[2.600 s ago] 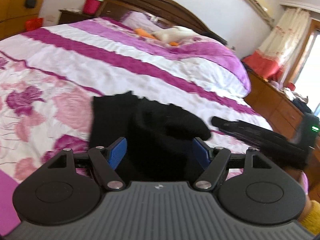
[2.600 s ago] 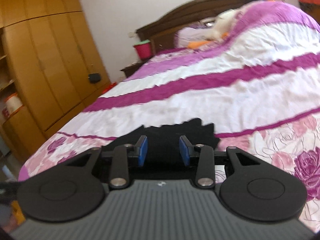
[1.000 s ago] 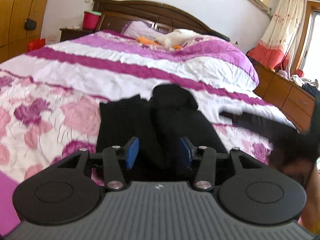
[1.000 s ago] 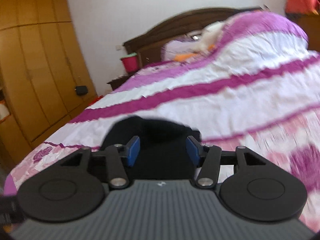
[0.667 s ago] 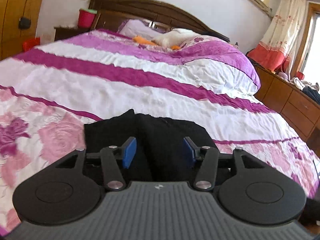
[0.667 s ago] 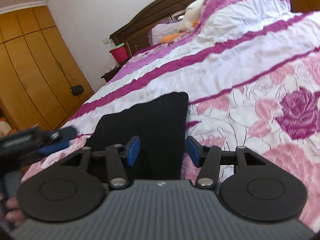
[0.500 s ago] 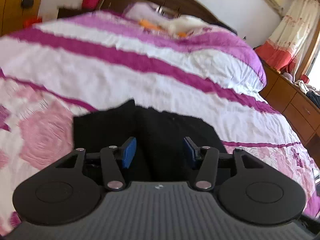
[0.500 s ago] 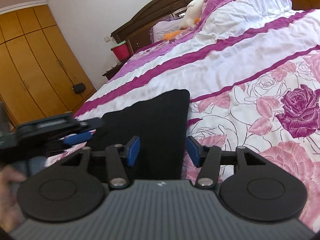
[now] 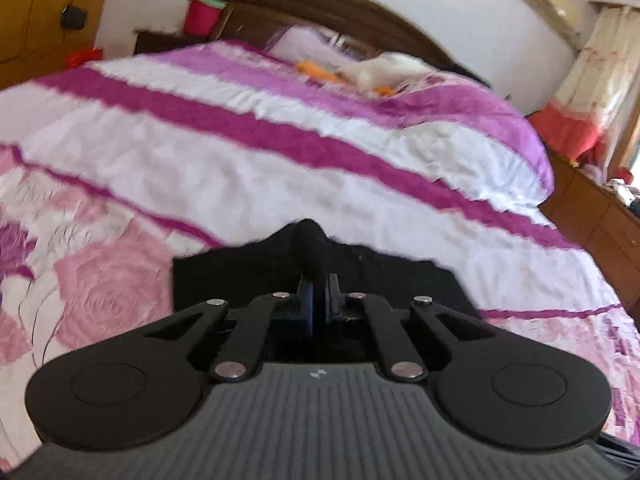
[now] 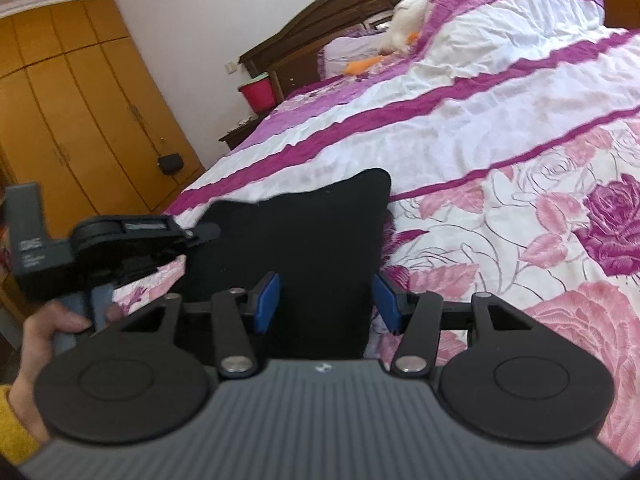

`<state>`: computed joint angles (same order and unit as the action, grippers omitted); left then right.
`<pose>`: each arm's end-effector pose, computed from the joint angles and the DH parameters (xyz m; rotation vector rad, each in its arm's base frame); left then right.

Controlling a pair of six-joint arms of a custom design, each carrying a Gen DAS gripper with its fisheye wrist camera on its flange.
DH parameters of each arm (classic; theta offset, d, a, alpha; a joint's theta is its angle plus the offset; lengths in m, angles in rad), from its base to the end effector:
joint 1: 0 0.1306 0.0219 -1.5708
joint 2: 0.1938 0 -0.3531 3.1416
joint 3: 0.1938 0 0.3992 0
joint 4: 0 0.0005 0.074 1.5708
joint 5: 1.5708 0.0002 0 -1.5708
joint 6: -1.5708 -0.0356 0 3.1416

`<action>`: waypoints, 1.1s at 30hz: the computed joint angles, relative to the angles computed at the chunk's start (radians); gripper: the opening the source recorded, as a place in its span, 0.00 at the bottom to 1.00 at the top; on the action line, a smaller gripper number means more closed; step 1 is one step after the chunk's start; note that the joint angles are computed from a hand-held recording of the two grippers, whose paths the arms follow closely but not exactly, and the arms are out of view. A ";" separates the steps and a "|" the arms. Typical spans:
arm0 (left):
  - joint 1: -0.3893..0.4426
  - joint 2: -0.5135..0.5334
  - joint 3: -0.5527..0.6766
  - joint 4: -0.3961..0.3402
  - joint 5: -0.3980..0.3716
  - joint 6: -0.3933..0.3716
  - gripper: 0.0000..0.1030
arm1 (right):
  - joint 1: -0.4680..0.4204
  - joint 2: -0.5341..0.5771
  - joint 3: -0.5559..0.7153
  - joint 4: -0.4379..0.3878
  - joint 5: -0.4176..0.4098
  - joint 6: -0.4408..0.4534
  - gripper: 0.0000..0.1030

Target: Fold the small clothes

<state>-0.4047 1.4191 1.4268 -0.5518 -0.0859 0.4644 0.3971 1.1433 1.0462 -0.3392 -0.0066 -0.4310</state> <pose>0.4877 -0.2061 0.4296 -0.1158 2.1390 -0.4248 0.4028 0.1686 0.3889 0.0304 2.0476 0.5311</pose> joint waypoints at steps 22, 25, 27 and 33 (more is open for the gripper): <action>-0.035 -0.290 -0.315 0.078 0.209 0.124 0.67 | 0.073 -0.042 0.006 -0.052 0.098 0.076 0.54; -0.051 -0.270 -0.306 0.073 0.170 0.125 0.67 | 0.084 -0.040 0.010 -0.060 0.104 0.089 0.54; -0.050 -0.250 -0.300 0.102 0.165 0.140 0.67 | 0.089 -0.036 0.012 -0.069 0.135 0.092 0.52; -0.040 -0.160 -0.248 0.186 0.151 0.190 0.67 | 0.069 -0.045 -0.001 -0.072 0.175 0.040 0.53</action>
